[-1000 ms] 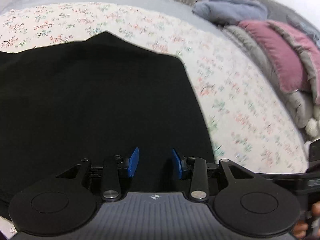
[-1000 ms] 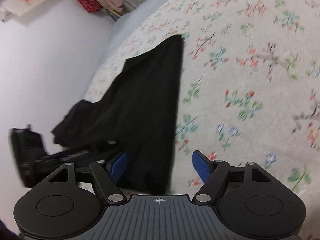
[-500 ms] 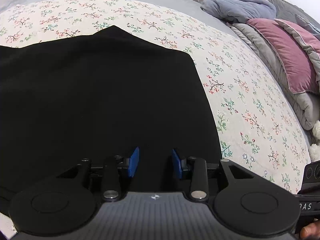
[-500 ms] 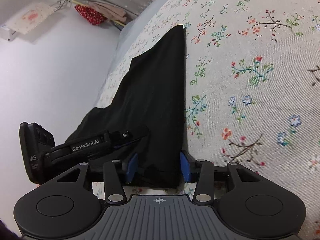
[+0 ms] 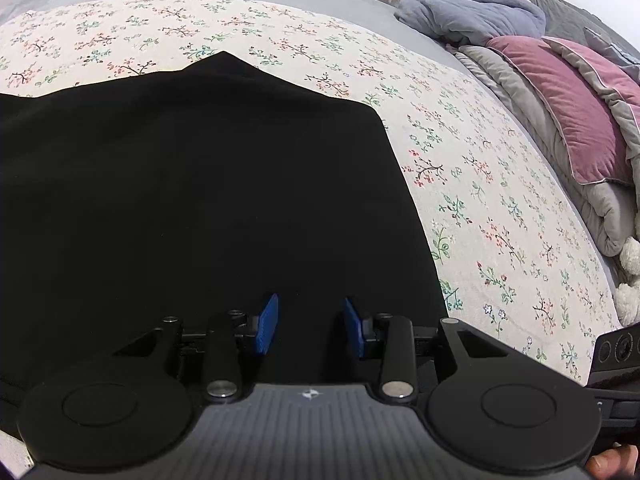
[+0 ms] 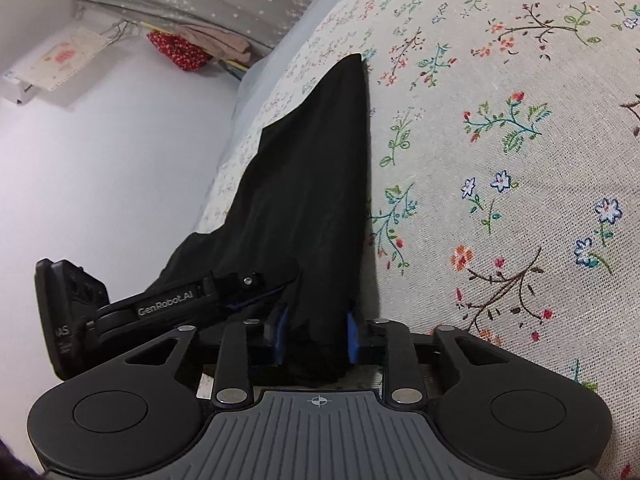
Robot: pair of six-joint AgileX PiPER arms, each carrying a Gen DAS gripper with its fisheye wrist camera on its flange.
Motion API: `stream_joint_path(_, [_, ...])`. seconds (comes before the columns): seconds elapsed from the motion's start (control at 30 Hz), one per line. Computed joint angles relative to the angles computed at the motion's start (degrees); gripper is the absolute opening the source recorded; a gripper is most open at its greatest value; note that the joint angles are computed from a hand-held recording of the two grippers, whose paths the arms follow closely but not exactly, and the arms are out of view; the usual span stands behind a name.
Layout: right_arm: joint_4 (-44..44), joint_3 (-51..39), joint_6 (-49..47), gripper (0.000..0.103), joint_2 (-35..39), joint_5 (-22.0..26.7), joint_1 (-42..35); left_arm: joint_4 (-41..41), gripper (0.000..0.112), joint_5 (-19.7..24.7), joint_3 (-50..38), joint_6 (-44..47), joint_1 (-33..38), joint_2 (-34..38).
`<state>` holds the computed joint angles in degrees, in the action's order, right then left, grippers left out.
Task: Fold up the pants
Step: 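Close both grippers together on the black garment's edge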
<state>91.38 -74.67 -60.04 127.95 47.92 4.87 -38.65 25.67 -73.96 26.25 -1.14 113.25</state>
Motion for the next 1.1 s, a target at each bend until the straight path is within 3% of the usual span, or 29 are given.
stream_joint_path(0.1, [0.7,-0.3,-0.2,0.024,0.4,-0.6,0.6,0.8,0.056,-0.4,0.1,-0.5,-0.3,0.0])
stream_joint_path(0.23, [1.4,-0.4,-0.4,0.015,0.3,-2.4,1.7,1.0,0.056,-0.9,0.3,-0.9,-0.6,-0.1])
stream_joint_path(0.53, [4.0,4.2,-8.4,0.013,-5.7,-11.7,5.9,-3.0,0.064,-0.9,-0.6,5.0,-0.4,-0.6])
stream_joint_path(0.67, [4.3,3.9,-4.5,0.014,-5.0,-10.6,5.3,-2.6,0.067,-2.0,-2.2,5.6,-1.5,-0.1])
stream_joint_path(0.77, [6.2,3.3,0.4,0.014,-1.4,-5.5,2.9,1.2,0.068,-1.6,-5.5,1.7,-3.0,2.1])
stream_joint_path(0.83, [6.2,3.1,0.6,0.015,-0.9,-4.7,2.6,3.5,0.069,-0.6,-8.5,-0.5,-4.0,3.9])
stream_joint_path(0.97, [4.8,3.0,-0.8,0.015,-2.0,-6.8,3.8,13.3,0.082,-0.1,-15.1,-8.9,-6.8,7.4])
stream_joint_path(1.03, [4.3,3.0,0.2,0.014,-2.5,-8.1,4.3,19.9,0.084,0.1,-19.0,-15.2,-8.5,9.7])
stream_joint_path(1.1, [4.7,4.1,-3.2,0.013,-4.8,-12.0,6.1,28.4,0.084,3.4,-24.9,-22.8,-10.4,13.0])
